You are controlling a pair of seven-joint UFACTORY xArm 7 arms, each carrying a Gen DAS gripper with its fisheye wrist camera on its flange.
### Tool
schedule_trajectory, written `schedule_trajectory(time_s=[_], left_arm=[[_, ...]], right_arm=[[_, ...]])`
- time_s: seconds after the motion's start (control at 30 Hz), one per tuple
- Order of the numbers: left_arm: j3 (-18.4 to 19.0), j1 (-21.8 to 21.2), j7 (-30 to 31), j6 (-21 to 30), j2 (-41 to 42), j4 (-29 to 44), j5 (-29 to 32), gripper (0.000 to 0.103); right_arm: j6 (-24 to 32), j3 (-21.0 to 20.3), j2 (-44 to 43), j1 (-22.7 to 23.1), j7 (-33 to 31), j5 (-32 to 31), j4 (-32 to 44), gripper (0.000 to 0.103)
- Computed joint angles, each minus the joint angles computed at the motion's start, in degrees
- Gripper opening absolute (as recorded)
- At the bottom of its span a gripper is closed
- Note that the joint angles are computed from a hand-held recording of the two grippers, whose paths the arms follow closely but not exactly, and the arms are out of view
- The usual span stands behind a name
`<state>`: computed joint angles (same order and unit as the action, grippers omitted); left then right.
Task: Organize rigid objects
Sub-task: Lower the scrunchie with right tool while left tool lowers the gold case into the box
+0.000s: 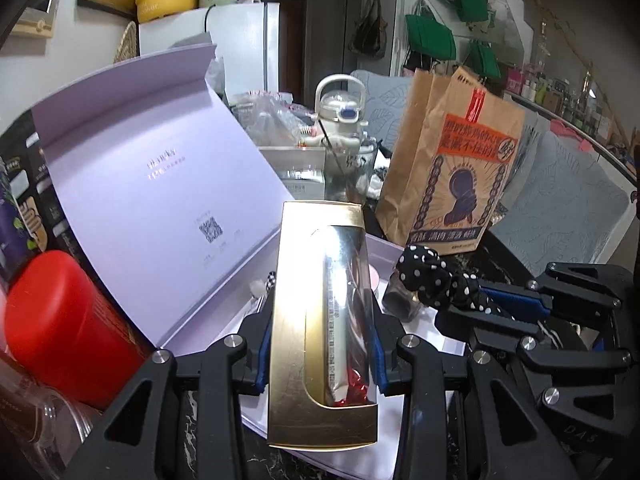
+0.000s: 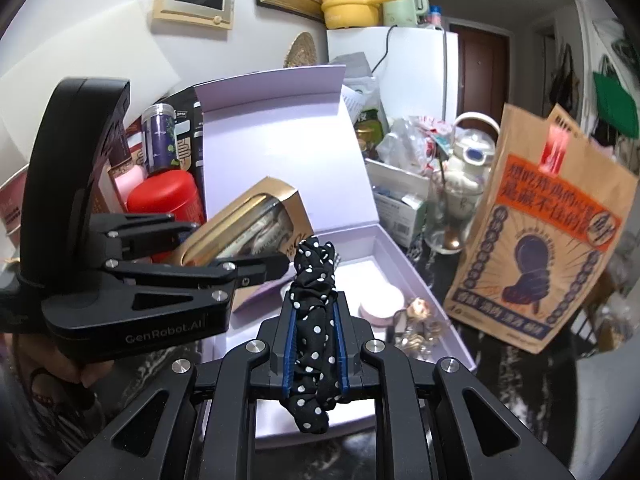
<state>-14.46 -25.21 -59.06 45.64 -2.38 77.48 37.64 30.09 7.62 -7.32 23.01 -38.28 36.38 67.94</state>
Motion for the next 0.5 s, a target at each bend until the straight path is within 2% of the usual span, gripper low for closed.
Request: schedule_trajectory(time_s=[0.1,0.23,0.33,0.5], left_arm=[[0.08,-0.05,0.24,0.83,0.60,0.26,0.16,0.037],[0.84,0.03,1.95,-0.77,1.52,-0.19,-2.28,0.037],[1.20,-0.11,3.02,-0.74,2.63,0.09,-3.63,0.037],[1.84,-0.73,4.87,-0.53,4.45,0.71,-5.35,0.037]], right_arm=[[-0.23,0.11,0.83,0.02,0.37,0.50,-0.03,0.016],[-1.26,0.42,1.71,-0.22,1.27,1.09,-0.03,0.016],[-3.26,1.00,2.78,-0.53,3.13,-1.11,-0.17,0.016],[-2.67,0.97,4.22,-0.98,2.85,1.01,0.06,0.016]])
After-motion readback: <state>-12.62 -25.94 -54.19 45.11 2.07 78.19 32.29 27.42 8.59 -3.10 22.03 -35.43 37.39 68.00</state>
